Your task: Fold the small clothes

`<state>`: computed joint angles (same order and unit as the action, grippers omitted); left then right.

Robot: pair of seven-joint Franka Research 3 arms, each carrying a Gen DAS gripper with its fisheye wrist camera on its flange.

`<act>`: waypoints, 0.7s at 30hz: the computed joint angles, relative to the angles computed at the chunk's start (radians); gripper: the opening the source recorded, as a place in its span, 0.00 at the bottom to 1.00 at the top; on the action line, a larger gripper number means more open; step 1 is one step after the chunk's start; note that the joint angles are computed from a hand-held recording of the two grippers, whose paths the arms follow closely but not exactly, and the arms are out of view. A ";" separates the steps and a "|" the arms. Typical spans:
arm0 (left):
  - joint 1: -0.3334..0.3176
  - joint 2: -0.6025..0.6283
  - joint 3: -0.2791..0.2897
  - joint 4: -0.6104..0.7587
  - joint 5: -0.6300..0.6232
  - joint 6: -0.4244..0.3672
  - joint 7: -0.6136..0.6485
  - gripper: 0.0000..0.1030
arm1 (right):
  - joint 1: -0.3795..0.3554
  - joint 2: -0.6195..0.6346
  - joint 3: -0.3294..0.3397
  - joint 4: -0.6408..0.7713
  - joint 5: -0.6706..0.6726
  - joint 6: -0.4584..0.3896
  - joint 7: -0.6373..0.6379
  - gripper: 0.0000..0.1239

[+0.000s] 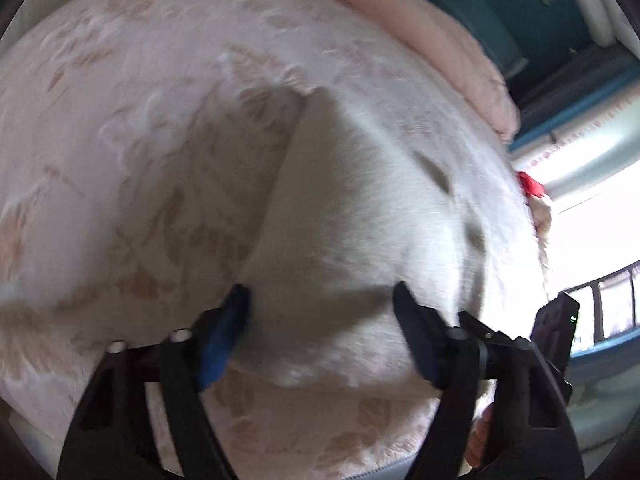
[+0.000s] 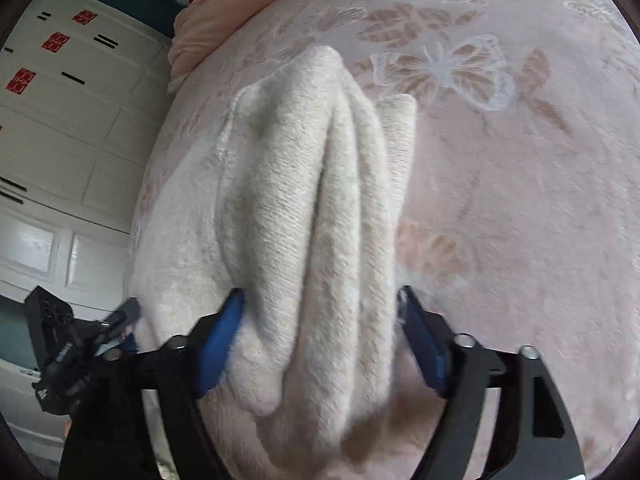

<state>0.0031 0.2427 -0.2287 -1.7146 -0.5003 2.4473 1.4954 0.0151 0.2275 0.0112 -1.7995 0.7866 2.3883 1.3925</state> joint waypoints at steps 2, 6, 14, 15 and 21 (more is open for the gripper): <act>0.007 -0.026 -0.006 -0.052 -0.047 0.051 0.013 0.48 | 0.027 0.032 -0.011 0.085 -0.105 -0.009 0.027 0.29; -0.004 -0.057 -0.006 -0.076 -0.066 0.063 0.040 0.40 | 0.053 0.013 0.002 0.186 -0.220 0.036 -0.055 0.26; -0.057 -0.080 0.009 -0.120 0.067 0.124 0.021 0.46 | 0.039 -0.016 -0.040 0.074 -0.330 0.016 0.118 0.36; -0.071 -0.092 0.018 -0.122 0.127 0.142 -0.005 0.46 | 0.044 -0.056 -0.045 0.037 -0.342 0.049 0.149 0.37; -0.098 -0.105 0.018 -0.054 0.253 0.161 -0.014 0.46 | 0.065 -0.155 -0.024 -0.014 -0.326 0.103 0.051 0.10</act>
